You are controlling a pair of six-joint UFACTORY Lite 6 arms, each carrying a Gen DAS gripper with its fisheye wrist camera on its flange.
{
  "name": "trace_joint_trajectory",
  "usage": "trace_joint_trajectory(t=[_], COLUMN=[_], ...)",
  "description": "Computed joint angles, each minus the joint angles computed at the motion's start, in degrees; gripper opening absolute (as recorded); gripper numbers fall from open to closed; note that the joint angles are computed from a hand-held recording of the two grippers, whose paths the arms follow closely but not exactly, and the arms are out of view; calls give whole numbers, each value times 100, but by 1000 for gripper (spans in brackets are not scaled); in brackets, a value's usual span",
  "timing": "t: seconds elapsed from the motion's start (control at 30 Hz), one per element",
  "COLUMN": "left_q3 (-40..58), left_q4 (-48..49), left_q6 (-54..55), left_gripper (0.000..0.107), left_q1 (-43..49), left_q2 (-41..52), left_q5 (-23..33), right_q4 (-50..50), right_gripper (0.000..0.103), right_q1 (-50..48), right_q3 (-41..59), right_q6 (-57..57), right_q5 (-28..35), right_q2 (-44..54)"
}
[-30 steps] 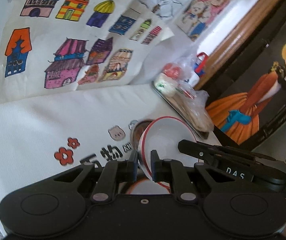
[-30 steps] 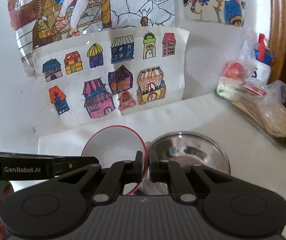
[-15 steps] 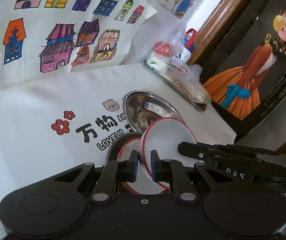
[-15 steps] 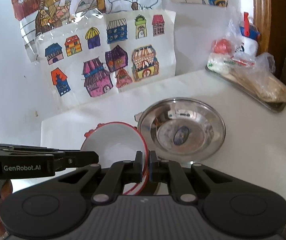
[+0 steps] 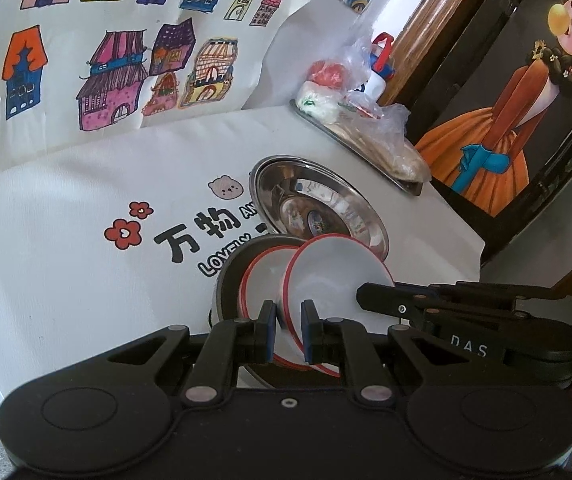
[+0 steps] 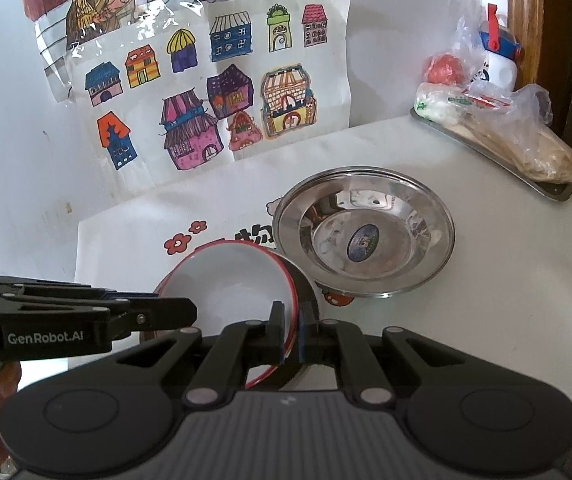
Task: Organize plates and bowls
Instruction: 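Carry the second white bowl with both tools over the first white bowl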
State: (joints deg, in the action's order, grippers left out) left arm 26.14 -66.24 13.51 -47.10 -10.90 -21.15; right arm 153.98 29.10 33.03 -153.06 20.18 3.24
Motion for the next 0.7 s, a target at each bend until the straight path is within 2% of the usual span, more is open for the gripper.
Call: trace_joint_trajectory(t=[0.27,0.37,0.43,0.53,0.7], left_q3=[-13,81,109,112,353], left_q4=[-200,-751,-881,-780,-1305], left_q6=[231,824,985,945,1730], left_gripper=[13,13,13,13,13], left_q1=[129,56,49,103,-2], left_q2=[-13,49,95,115,347], left_q5=[34,-92,-133,-100,-207], right_q4=[473,681,914,632,937], right_gripper=[7,8,8,8,8], right_q1=[282,378,417,367,409], right_q3=[409,522,555,595,598], right_q6=[-520,-744,-990,-755,-1070], right_q5=[-293,-368,-396,-445,-540], right_q2=[315,420,453,459,429])
